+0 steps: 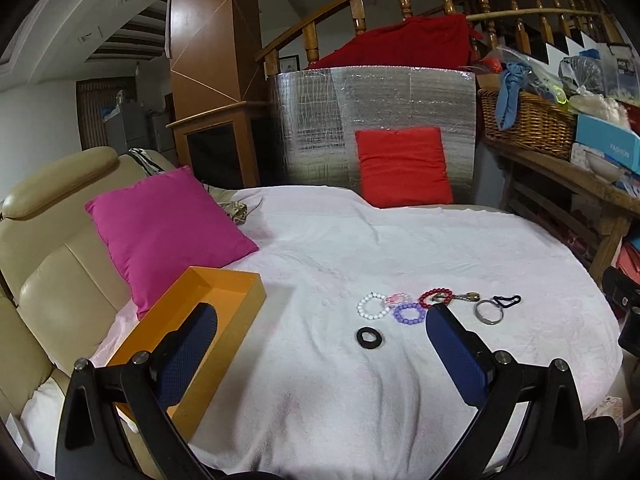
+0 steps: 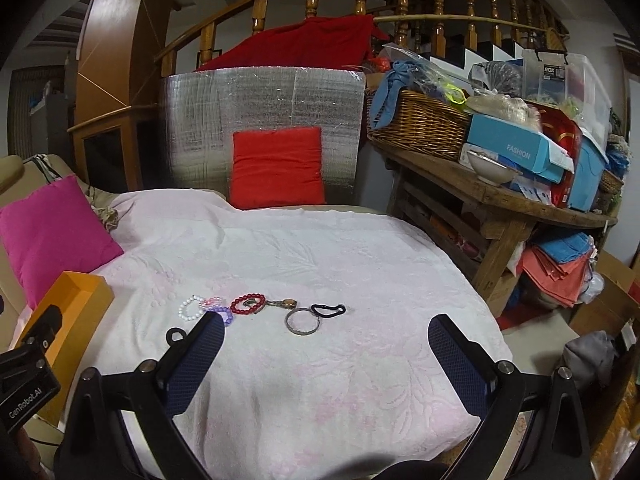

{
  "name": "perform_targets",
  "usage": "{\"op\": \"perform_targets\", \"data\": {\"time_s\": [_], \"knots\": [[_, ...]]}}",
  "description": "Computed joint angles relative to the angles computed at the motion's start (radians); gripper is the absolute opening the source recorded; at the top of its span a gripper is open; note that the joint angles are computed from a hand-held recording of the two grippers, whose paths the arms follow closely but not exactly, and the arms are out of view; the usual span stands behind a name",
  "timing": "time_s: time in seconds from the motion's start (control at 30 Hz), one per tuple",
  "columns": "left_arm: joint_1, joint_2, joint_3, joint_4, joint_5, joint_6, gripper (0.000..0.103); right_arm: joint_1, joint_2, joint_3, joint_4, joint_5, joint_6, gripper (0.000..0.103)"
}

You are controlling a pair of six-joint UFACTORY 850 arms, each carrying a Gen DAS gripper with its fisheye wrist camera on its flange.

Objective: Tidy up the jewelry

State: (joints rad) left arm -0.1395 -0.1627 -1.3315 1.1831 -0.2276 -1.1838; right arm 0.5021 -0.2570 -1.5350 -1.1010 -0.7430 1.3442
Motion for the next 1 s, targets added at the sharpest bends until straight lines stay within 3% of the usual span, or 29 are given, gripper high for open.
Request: {"op": "perform_targets", "data": {"time_s": [0.13,0.37,1.0], "knots": [[0.004,-0.021,-0.019,-0.045,-0.004,0.043,0.103,-0.002,-0.015,-0.010,0.015,0.006,-0.015,0.103],[0.003,-0.042,-0.031,0.011,-0.039,-0.014,0.103,-0.003,-0.034,-0.026,0.022,0.015,-0.034,0.103],[-0.003,-0.051,-0.042,-0.103,-0.046,0.104,0.103,0.000,-0.042,-0.024,0.020,0.041,-0.029,0.103]]}}
